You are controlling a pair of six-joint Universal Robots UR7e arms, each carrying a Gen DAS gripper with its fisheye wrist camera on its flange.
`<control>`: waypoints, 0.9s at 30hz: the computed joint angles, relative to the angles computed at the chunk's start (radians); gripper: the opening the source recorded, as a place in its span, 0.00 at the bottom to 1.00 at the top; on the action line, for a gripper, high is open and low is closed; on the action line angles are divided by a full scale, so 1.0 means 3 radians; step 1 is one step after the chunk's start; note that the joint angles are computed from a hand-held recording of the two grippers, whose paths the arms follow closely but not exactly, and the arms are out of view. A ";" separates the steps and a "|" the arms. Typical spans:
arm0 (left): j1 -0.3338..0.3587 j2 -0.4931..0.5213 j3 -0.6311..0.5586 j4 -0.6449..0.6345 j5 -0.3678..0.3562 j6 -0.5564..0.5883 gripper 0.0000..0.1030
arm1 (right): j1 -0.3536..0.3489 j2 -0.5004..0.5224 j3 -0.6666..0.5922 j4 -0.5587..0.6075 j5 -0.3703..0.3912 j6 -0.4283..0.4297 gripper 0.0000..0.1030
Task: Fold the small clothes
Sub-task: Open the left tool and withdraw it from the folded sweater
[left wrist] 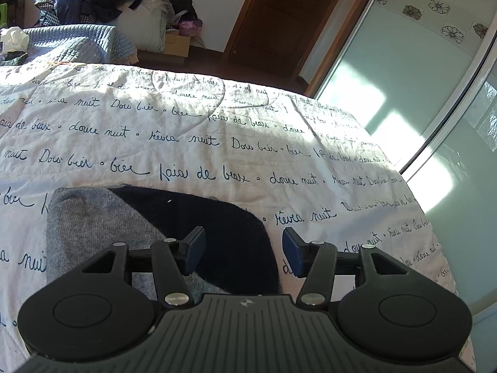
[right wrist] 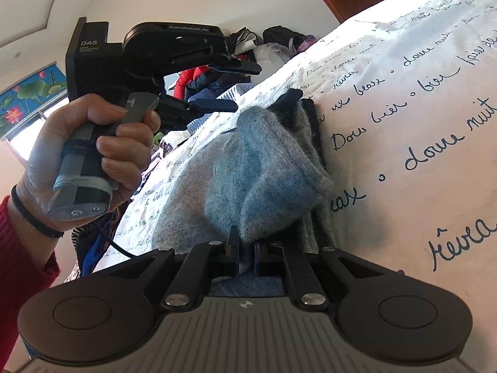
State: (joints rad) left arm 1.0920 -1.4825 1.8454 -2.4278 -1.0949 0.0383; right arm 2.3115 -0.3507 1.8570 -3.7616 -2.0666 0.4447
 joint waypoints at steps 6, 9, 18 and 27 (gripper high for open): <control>0.0019 -0.0487 0.0313 0.0078 -0.0021 0.0253 0.62 | -0.0119 -0.0014 0.0137 -0.0311 0.0172 0.0254 0.37; -0.0020 -0.0855 0.0630 -0.0062 0.0091 0.0580 0.71 | -0.0235 -0.0014 0.0213 -0.0602 0.0465 0.0364 0.51; -0.0215 -0.1769 0.1398 -0.0315 0.0154 0.1361 0.87 | -0.0418 -0.0155 0.0085 -0.0197 0.0755 0.0533 0.33; -0.0783 -0.2025 0.2222 -0.1145 0.0657 0.2452 0.90 | -0.0433 -0.0144 -0.0022 -0.0314 0.0966 0.0998 0.09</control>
